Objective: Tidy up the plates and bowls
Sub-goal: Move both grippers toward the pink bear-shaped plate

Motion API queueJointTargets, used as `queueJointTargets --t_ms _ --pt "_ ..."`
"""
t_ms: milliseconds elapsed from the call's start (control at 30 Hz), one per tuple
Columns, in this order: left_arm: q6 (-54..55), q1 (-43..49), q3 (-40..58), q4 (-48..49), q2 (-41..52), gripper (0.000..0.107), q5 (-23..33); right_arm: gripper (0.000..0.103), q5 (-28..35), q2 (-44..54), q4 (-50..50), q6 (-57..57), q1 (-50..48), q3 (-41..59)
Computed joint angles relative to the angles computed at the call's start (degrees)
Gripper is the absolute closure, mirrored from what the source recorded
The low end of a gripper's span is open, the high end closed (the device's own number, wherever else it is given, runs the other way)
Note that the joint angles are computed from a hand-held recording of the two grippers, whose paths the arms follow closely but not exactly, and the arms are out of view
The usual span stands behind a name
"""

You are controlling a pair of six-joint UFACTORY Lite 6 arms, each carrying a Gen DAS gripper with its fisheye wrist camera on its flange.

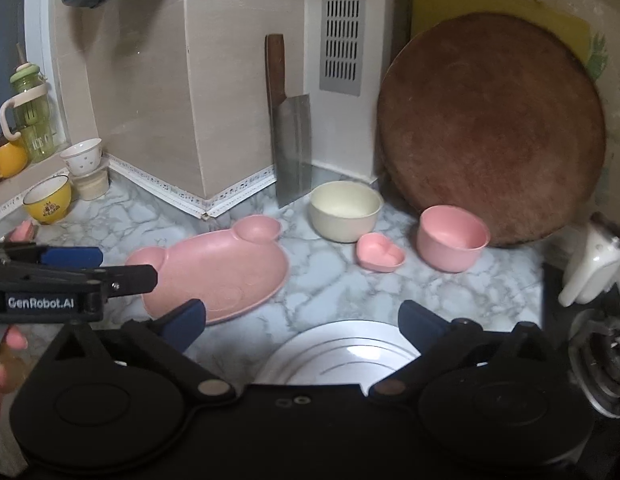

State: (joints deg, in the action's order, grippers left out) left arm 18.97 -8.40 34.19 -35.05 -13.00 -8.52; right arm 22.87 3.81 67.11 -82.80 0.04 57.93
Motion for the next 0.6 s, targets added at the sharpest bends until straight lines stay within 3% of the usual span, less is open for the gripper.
queueJointTargets --t_ms 100,300,600 --pt "-2.6 2.5 0.8 2.6 1.3 0.028 0.2 0.000 -0.8 3.7 6.9 -2.9 1.0 2.7" --pt "-9.2 7.7 5.2 8.0 8.2 0.028 0.0 0.000 3.0 18.9 -5.0 9.1 2.4 19.8" --pt "6.8 12.0 15.9 -12.6 23.9 0.028 2.7 0.000 10.2 46.1 -26.5 29.5 6.9 53.7"
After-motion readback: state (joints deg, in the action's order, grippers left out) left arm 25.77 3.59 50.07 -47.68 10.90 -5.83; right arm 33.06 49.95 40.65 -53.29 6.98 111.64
